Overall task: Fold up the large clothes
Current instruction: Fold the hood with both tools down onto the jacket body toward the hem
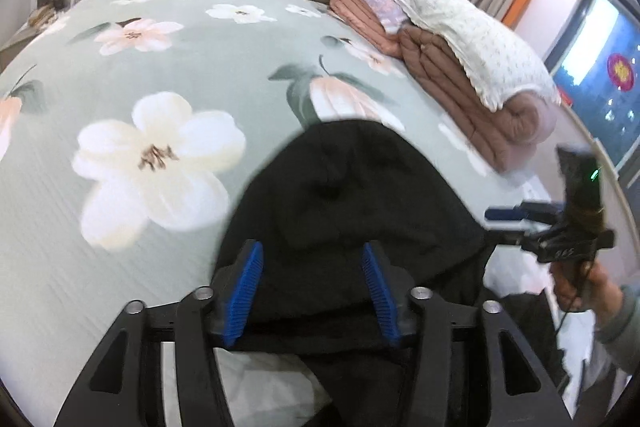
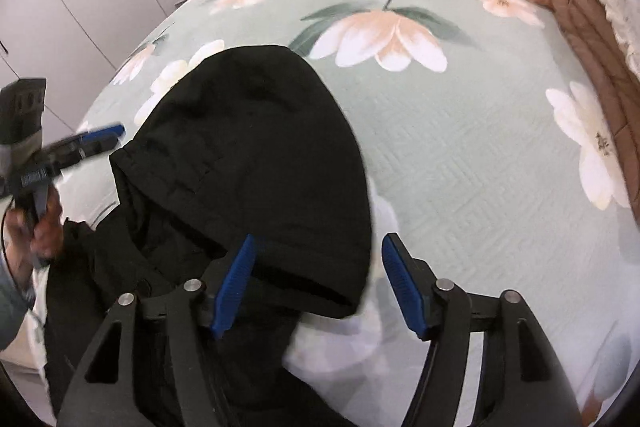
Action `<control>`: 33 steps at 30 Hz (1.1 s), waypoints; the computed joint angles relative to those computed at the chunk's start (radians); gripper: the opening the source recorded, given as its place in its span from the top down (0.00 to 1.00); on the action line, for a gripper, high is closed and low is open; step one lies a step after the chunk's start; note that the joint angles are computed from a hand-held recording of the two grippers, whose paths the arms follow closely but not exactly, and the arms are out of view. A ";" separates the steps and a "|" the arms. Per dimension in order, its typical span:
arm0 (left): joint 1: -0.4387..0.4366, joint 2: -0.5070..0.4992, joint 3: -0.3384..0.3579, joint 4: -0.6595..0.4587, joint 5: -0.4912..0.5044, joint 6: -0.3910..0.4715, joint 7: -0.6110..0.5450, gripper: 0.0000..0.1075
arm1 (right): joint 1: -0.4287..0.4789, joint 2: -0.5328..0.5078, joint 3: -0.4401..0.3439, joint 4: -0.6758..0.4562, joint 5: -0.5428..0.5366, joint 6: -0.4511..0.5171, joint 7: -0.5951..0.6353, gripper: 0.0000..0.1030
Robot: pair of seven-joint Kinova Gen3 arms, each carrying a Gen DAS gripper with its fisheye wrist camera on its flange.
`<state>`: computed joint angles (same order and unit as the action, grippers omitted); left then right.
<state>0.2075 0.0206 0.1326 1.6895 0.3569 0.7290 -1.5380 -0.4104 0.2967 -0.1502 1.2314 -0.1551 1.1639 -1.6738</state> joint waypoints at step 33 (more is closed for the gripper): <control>0.031 -0.442 0.203 -0.154 -0.153 0.343 0.148 0.87 | -0.064 -0.372 -0.690 -0.056 0.702 0.267 -0.485 0.87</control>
<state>0.2384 -0.4219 0.3352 1.5359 0.2043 1.0721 -1.3902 -0.4744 -0.0748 -0.8405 1.1753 0.5466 1.4311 -2.1586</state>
